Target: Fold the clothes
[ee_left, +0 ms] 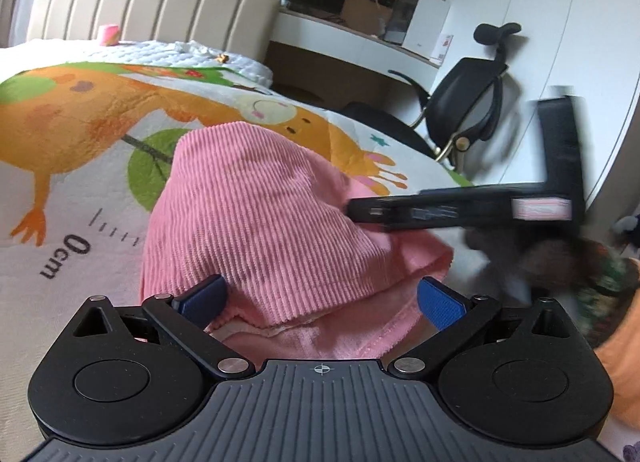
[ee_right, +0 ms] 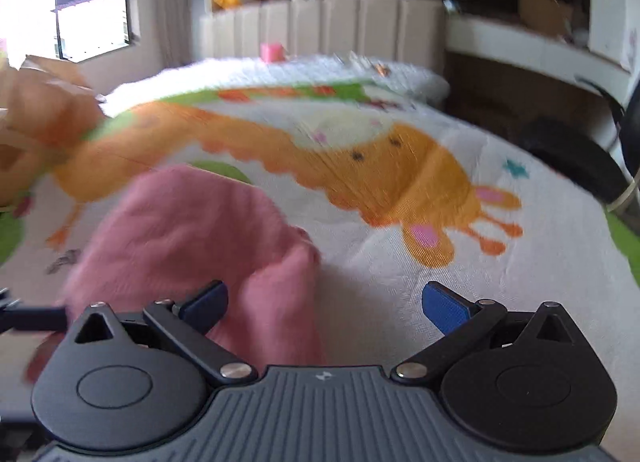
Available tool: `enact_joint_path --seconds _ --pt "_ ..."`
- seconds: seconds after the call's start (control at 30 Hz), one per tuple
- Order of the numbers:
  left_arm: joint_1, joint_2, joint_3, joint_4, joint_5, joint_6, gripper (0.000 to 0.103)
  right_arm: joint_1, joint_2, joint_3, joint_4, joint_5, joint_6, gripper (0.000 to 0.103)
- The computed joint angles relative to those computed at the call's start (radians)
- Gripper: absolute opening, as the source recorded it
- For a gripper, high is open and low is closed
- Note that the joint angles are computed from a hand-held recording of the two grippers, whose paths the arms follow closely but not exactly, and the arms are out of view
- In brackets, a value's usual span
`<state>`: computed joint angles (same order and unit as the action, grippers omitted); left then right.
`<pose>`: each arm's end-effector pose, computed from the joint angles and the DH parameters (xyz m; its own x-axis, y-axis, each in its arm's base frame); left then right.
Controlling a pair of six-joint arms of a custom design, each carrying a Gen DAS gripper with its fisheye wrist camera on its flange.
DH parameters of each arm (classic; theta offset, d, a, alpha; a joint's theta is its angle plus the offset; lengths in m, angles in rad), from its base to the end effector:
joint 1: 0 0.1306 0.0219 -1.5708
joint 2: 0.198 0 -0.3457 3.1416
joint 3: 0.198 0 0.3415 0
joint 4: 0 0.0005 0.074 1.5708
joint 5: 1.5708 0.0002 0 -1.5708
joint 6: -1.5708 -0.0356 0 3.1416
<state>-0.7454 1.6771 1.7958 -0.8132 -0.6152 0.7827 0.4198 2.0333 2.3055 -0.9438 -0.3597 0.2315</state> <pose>0.4131 -0.3540 0.4347 -0.4943 -0.3275 -0.8053 -0.1699 0.9448 -0.2800 0.5857 0.2746 0.4285 -0.4078 -0.4172 -0.8122 -0.7466 0.6644 0.0336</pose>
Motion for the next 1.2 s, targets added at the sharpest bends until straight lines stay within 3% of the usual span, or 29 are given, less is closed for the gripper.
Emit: enact_joint_path --seconds 0.1,0.2,0.4,0.43,0.53,0.6,0.7,0.8,1.0,1.2 --pt "-0.006 0.006 0.022 -0.041 -0.015 0.020 0.103 -0.012 -0.051 -0.092 -0.003 -0.003 0.037 0.103" --pt "-0.012 0.005 0.031 -0.077 -0.029 0.049 0.103 -0.006 -0.037 -0.106 -0.039 0.078 0.077 0.103" --pt "-0.047 -0.046 -0.013 -0.120 -0.134 0.097 0.103 -0.047 -0.111 -0.209 0.025 -0.055 0.015 0.103" --pt "-0.045 -0.042 -0.007 -0.165 -0.153 0.128 0.103 -0.047 -0.119 -0.220 0.031 -0.067 0.027 0.103" --pt "-0.024 0.029 0.094 -0.404 -0.160 0.252 0.103 -0.023 -0.119 -0.216 -0.006 -0.022 0.089 0.103" --pt "-0.015 0.048 0.106 -0.458 -0.140 0.293 0.103 -0.006 -0.105 -0.207 -0.029 0.030 0.108 0.103" --pt "-0.037 0.045 0.103 -0.469 -0.169 0.330 0.103 -0.014 -0.110 -0.211 -0.034 0.012 0.078 0.103" --pt "-0.082 0.056 0.115 -0.509 -0.231 0.410 0.103 -0.030 -0.179 -0.318 0.013 -0.023 0.094 0.103" --pt "-0.205 0.119 0.202 -0.672 -0.343 0.603 0.103 -0.091 -0.382 -0.611 0.111 -0.088 0.189 0.103" --pt "-0.259 0.174 0.257 -0.690 -0.336 0.567 0.103 -0.108 -0.543 -0.837 0.282 -0.020 0.243 0.103"
